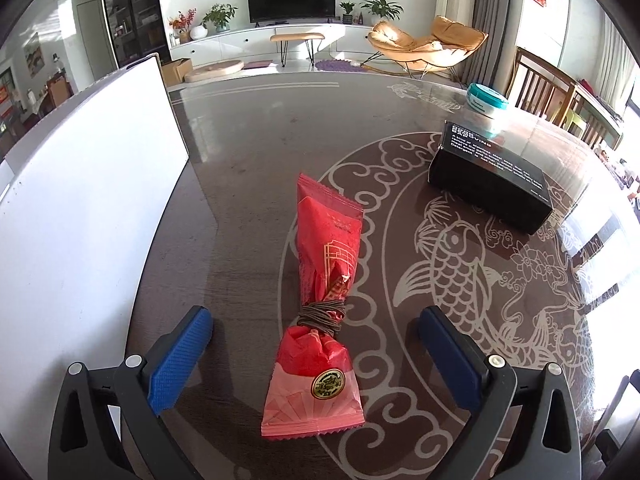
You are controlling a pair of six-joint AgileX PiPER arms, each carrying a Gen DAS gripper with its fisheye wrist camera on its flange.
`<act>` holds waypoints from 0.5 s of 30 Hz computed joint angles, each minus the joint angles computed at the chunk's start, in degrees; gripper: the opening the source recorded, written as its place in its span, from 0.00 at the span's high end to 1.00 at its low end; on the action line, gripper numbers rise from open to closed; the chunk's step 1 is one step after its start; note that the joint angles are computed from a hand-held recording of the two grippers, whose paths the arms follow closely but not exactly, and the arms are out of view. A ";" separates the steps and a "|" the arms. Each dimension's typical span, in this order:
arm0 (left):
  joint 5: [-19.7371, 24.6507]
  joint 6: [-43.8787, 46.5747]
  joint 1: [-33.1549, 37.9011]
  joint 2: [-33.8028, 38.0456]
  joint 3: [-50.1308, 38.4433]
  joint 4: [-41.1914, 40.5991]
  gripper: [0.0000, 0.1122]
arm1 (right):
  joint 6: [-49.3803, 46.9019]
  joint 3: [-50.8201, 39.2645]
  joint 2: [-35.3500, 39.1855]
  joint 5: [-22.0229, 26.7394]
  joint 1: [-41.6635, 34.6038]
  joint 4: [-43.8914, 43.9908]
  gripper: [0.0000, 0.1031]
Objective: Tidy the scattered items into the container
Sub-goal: 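Lower the left gripper onto the red snack packet and close it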
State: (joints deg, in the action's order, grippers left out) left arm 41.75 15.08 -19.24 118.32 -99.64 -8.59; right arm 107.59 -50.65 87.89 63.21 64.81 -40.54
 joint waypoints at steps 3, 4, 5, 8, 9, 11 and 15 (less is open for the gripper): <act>0.73 1.12 0.13 0.60 -1.11 -0.60 0.08 | 0.00 -0.03 0.01 0.03 0.01 0.01 0.00; 0.82 1.24 0.11 0.63 -1.17 -0.60 0.08 | 0.00 -0.03 0.01 0.03 0.01 0.01 0.00; 1.17 1.88 0.22 0.69 -1.36 -0.92 0.08 | 0.00 -0.03 0.01 0.03 0.01 0.01 0.00; 2.23 4.06 0.51 0.87 -1.91 -1.92 0.08 | 0.00 -0.03 0.01 0.03 0.01 0.01 0.00; 1.23 4.11 0.45 0.35 -0.96 -2.03 0.10 | 0.00 -0.03 0.01 0.03 0.01 0.01 0.00; -2.13 4.46 0.45 -1.55 2.07 -2.76 0.54 | 0.00 -0.03 0.01 0.03 0.01 0.01 0.00; -3.50 2.20 0.71 -3.05 4.03 -2.61 0.80 | 0.03 -0.03 0.02 0.04 0.03 0.01 0.00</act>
State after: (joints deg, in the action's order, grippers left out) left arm 38.24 17.28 -18.54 115.27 -95.61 -11.20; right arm 107.63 -50.68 87.91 63.25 64.84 -40.52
